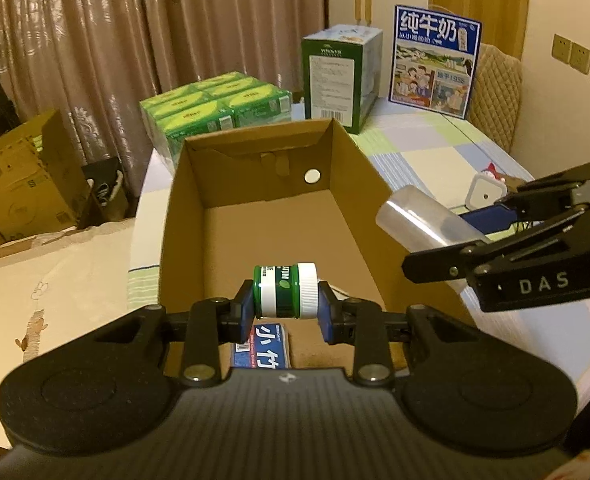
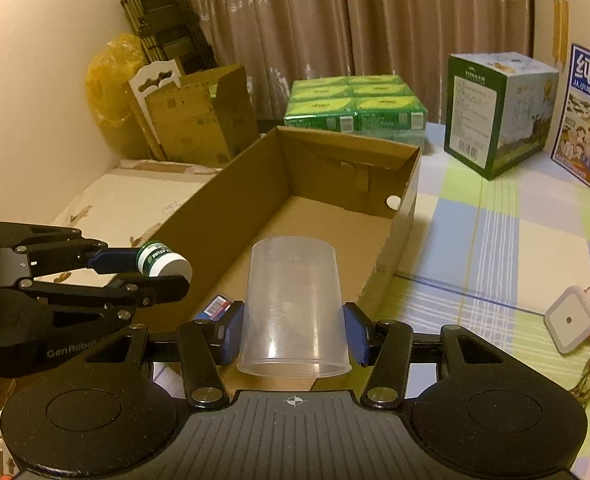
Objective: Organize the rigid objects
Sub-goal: 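Carry pill bottle and cup to cardboard box, opening left tool to drop bottle, then lower right tool into cardboard box and open it, releasing clear cup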
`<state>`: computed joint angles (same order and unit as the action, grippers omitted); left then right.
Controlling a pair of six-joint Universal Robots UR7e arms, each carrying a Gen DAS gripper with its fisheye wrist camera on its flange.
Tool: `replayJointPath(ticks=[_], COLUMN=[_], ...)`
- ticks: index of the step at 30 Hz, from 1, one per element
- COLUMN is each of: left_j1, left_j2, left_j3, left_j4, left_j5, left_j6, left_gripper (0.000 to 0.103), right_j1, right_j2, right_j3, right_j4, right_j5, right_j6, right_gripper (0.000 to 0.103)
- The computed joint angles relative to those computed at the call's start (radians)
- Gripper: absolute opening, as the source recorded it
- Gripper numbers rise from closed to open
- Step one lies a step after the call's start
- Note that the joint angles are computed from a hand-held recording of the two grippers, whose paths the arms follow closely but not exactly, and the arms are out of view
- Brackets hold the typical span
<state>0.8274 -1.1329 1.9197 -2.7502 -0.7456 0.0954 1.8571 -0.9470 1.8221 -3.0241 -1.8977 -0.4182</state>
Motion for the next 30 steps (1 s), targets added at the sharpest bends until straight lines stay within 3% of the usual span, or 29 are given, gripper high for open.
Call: replayJointPath(ticks=[14, 18, 30], left_j1=[0.029, 0.025, 0.013], left_j2=[0.028, 0.026, -0.002], left_j3=[-0.023, -0.021, -0.006], left_j4=[0.012, 0.003, 0.002], left_j5=[-0.039, -0.040, 0.011], left_j6=[0.011, 0.019, -0.008], left_gripper=[0.027, 0.033, 0.033], right_j1=[-0.012, -0.011, -0.008], right_j2=[0.016, 0.014, 0.011], right_j3=[-0.011, -0.011, -0.008], right_j4=[0.001, 0.003, 0.009], right_j5=[-0.015, -0.014, -0.007], right_j6=[0.020, 0.030, 0.037], right_gripper=[0.049, 0.049, 0.049])
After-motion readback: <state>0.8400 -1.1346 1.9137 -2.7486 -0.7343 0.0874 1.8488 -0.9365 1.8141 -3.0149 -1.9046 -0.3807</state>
